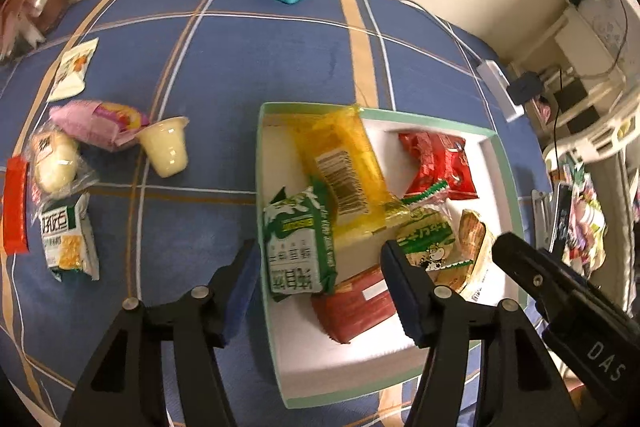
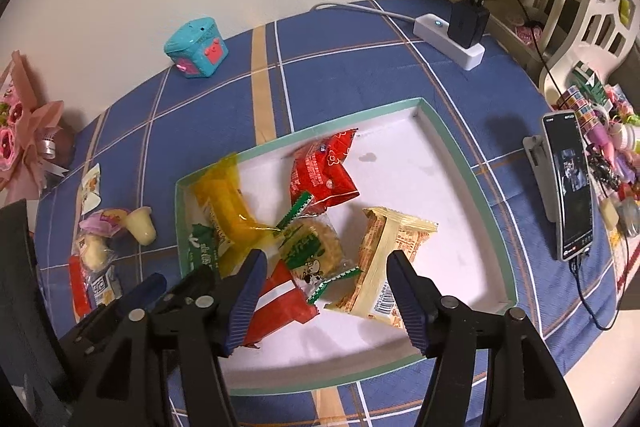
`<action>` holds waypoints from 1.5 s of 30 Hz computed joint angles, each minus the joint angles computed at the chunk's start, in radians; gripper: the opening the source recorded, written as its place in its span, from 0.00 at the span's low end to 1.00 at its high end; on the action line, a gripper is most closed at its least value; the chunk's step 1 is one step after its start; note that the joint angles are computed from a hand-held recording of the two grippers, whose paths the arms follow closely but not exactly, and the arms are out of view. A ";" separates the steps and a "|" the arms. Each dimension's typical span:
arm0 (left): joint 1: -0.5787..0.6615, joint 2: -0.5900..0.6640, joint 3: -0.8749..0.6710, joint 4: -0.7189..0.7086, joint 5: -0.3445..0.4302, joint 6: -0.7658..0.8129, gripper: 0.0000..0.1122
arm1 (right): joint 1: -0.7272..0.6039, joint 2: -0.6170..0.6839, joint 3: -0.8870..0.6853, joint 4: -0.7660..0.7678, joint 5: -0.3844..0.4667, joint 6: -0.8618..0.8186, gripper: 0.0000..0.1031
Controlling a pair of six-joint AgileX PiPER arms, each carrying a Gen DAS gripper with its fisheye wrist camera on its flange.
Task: Organize snacks
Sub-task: 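Carry both packs over the white tray and open both tools to drop them, then withdraw both tools from the tray back toward the snack pile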
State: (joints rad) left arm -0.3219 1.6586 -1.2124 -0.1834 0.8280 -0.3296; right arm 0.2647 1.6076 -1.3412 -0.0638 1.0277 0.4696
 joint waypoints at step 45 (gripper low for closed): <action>0.712 -0.171 0.234 0.366 -0.083 -0.002 0.92 | 0.454 0.284 -0.250 -0.144 0.054 0.136 1.00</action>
